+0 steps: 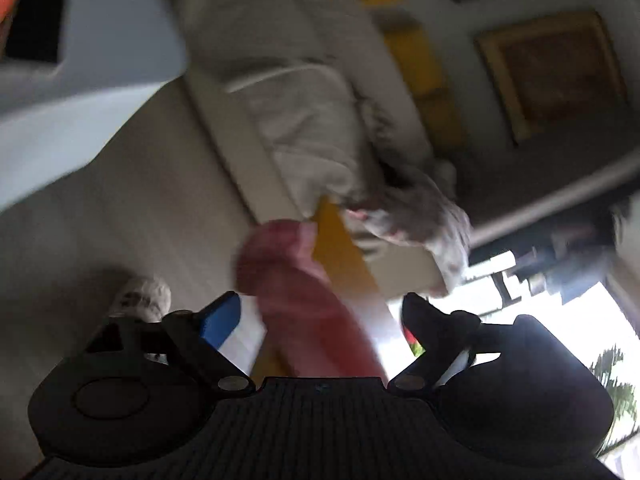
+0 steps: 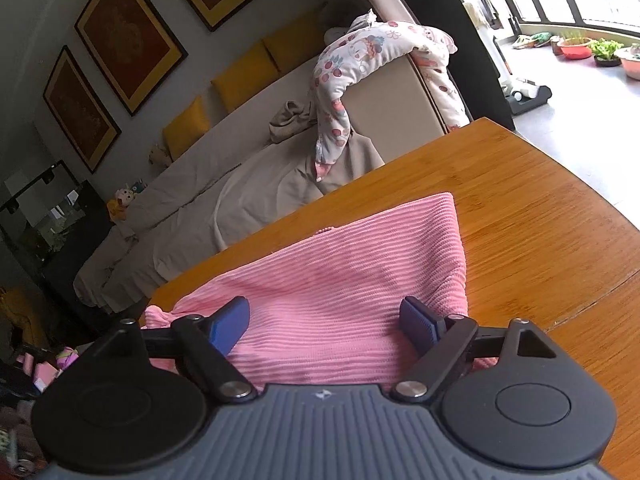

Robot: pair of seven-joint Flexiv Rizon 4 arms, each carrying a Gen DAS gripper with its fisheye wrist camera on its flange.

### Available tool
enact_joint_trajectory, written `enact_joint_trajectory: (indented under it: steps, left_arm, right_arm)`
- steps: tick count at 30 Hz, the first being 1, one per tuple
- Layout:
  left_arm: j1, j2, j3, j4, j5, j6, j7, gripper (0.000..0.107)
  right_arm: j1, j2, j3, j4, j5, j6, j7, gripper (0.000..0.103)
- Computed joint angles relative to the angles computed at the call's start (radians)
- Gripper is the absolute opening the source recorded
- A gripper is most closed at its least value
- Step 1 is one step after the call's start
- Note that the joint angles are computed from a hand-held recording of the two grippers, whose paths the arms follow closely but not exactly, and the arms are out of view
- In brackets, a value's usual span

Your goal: Fold clothes

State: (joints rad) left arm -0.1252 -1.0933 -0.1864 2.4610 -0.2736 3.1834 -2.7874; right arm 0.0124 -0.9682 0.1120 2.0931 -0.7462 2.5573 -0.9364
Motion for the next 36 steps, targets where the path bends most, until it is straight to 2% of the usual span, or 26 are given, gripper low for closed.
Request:
enact_joint_trajectory:
  steps: [3, 6, 7, 8, 9, 10, 11, 14, 16, 21, 25, 27, 29, 30, 31, 32, 34, 35, 36]
  left_arm:
    - [0.054, -0.112, 0.007, -0.083, 0.089, 0.083, -0.104, 0.094]
    - [0.065, -0.127, -0.015, -0.131, 0.083, 0.079, -0.073, 0.090]
    - [0.050, -0.091, -0.030, -0.115, 0.034, 0.033, -0.020, 0.082]
    - [0.030, -0.052, -0.040, -0.102, -0.020, -0.016, 0.032, 0.063]
    - [0.006, -0.012, -0.046, -0.091, -0.076, -0.068, 0.082, 0.051]
    - [-0.023, 0.031, -0.047, -0.081, -0.135, -0.122, 0.134, 0.034]
    - [-0.057, 0.082, -0.043, -0.064, -0.195, -0.175, 0.193, 0.025]
    - [-0.158, 0.225, -0.014, -0.051, -0.312, -0.301, 0.353, 0.018]
    - [-0.212, 0.300, 0.009, -0.071, -0.342, -0.360, 0.439, 0.015]
    - [-0.288, 0.398, 0.022, -0.228, -0.288, -0.491, 0.600, 0.015]
    - [-0.279, 0.380, -0.018, -0.434, -0.150, -0.647, 0.646, 0.017]
    - [-0.217, 0.325, -0.078, -0.561, 0.033, -0.728, 0.589, 0.031]
    - [-0.160, 0.259, -0.138, -0.676, 0.209, -0.770, 0.529, 0.050]
    - [-0.142, 0.234, -0.162, -0.721, 0.281, -0.781, 0.508, 0.056]
    - [-0.140, 0.224, -0.167, -0.744, 0.318, -0.788, 0.501, 0.070]
    - [-0.140, 0.216, -0.172, -0.765, 0.350, -0.794, 0.497, 0.078]
    - [-0.178, 0.246, -0.129, -0.734, 0.327, -0.789, 0.530, 0.083]
    - [-0.206, 0.267, -0.096, -0.705, 0.302, -0.784, 0.554, 0.087]
    - [-0.262, 0.299, -0.048, -0.651, 0.225, -0.770, 0.618, 0.089]
  right_arm:
    - [-0.008, -0.004, 0.002, -0.004, -0.012, 0.003, 0.013, 0.083]
    - [-0.006, -0.004, 0.000, -0.002, -0.013, 0.006, 0.014, 0.083]
    - [-0.006, -0.003, 0.000, 0.000, -0.012, 0.008, 0.014, 0.083]
    - [-0.007, -0.003, 0.000, 0.000, -0.014, 0.010, 0.016, 0.083]
    - [-0.009, -0.005, 0.001, -0.001, -0.017, 0.012, 0.020, 0.084]
    - [-0.012, -0.007, 0.001, -0.002, -0.021, 0.015, 0.024, 0.084]
    - [-0.014, -0.009, 0.002, -0.003, -0.025, 0.018, 0.028, 0.084]
    - [-0.019, -0.015, 0.003, -0.006, -0.028, 0.035, 0.038, 0.085]
    - [-0.020, -0.020, 0.002, -0.008, -0.028, 0.048, 0.044, 0.085]
    - [-0.017, -0.029, -0.003, -0.006, -0.016, 0.087, 0.049, 0.088]
    - [-0.018, -0.043, -0.002, -0.008, 0.006, 0.132, 0.066, 0.092]
    - [-0.024, -0.052, -0.002, -0.017, 0.002, 0.144, 0.097, 0.093]
    - [-0.031, -0.063, -0.003, -0.026, -0.006, 0.155, 0.132, 0.093]
    - [-0.033, -0.068, -0.004, -0.030, -0.006, 0.164, 0.145, 0.093]
    - [-0.031, -0.072, -0.005, -0.033, -0.001, 0.173, 0.154, 0.093]
    - [-0.027, -0.075, -0.005, -0.034, 0.013, 0.181, 0.161, 0.093]
    - [-0.029, -0.084, -0.008, -0.043, 0.013, 0.194, 0.191, 0.093]
    - [-0.034, -0.090, -0.008, -0.049, 0.006, 0.203, 0.210, 0.093]
    - [-0.037, -0.096, -0.009, -0.056, 0.001, 0.212, 0.228, 0.093]
